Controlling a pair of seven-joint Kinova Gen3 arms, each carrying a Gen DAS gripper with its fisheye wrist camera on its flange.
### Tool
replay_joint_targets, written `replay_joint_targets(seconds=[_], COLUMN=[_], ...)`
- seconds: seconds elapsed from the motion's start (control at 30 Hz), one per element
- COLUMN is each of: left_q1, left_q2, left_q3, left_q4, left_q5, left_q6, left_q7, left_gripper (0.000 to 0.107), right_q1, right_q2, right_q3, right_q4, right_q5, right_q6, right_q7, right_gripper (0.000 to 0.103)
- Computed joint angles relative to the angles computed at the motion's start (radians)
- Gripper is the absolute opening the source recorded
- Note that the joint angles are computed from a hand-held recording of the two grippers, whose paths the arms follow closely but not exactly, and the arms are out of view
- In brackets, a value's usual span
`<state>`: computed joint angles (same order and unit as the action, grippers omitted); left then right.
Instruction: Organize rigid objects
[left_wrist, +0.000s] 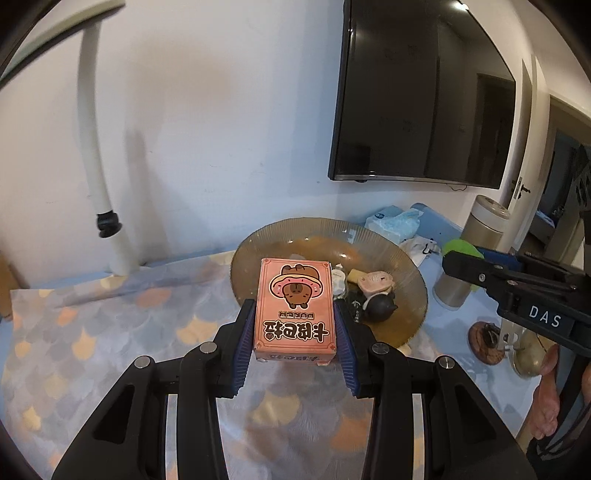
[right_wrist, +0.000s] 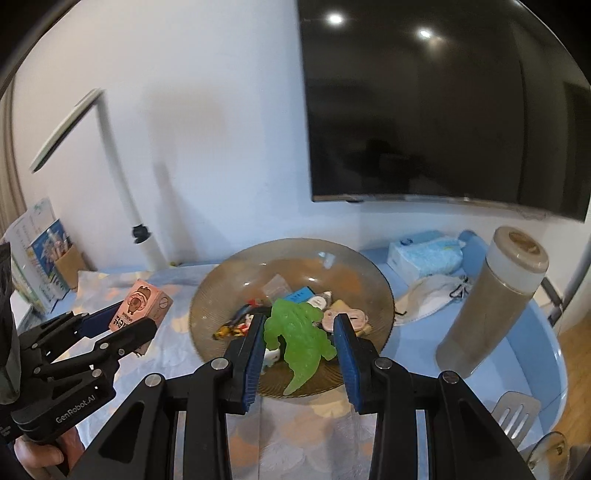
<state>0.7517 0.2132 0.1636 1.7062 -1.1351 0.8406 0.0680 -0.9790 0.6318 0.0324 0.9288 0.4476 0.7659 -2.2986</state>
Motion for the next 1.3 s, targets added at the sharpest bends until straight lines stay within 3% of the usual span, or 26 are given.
replay_joint_targets(seconds=[0.1,0.3,0.5,0.67,0.77,0.8,0.83,0.87,0.97,1.1,1.23,1.3], left_q1=[-0.036,-0.087,-0.086,-0.071,-0.056,-0.055,-0.035,-0.001,0.074,0.037,0.108,0.115], left_q2=[0.011,0.045,0.087,0.12,0.124,0.122,0.121,0.117,0.054,-0.051,-0.162,-0.216], left_q3=[-0.013,-0.051,-0.098,-0.145,-0.163,-0.157,-0.165,-0.192,-0.262,-0.152,-0.138,-0.089], left_q4=[-0.008,-0.037,-0.065,-0.086,-0.073,-0.069,-0.066,-0.06,0.013,0.118,0.209,0.255], left_q5=[0.026,0.105,0.166,0.221,0.157,0.126,0.085,0.053,-0.032,-0.117,-0.086,-0.067], left_q6=[-0.057,-0.156,-0.229,-0.275,-0.302,-0.293,-0.268,-0.242,-0.239,-0.11,0.052,0.134], left_q7=[-0.023,-0.099,-0.158,-0.2,-0.155,-0.13,-0.09,-0.049,0.073,0.198,0.262,0.308], left_gripper=[0.038,0.038,0.038,0.038,0.043,0.05,0.067,0.082,0.084,0.084,0.084,0.084], right_q1=[0.085,0.12,0.113,0.101,0.07,0.062,0.055,0.055,0.04,0.018,-0.013,-0.03], right_q2=[0.027,0.118,0.194,0.22,0.244,0.248,0.245,0.232,0.195,0.159,0.153,0.156], right_q3=[-0.07,-0.068,-0.047,-0.027,0.008,0.016,0.029,0.023,0.027,0.002,-0.032,-0.05], right_q4=[-0.029,-0.151,-0.26,-0.276,-0.312,-0.322,-0.315,-0.292,-0.235,-0.193,-0.199,-0.208], right_q5=[-0.1,-0.204,-0.236,-0.237,-0.201,-0.19,-0.187,-0.175,-0.153,-0.146,-0.158,-0.172], right_q6=[-0.015,0.063,0.139,0.152,0.183,0.191,0.186,0.165,0.117,0.089,0.08,0.076], right_q7=[0.053,0.096,0.131,0.119,0.104,0.101,0.094,0.082,0.056,0.048,0.08,0.1], right_gripper=[0.036,0.036,0.036,0.036,0.039,0.044,0.052,0.053,0.053,0.053,0.053,0.053])
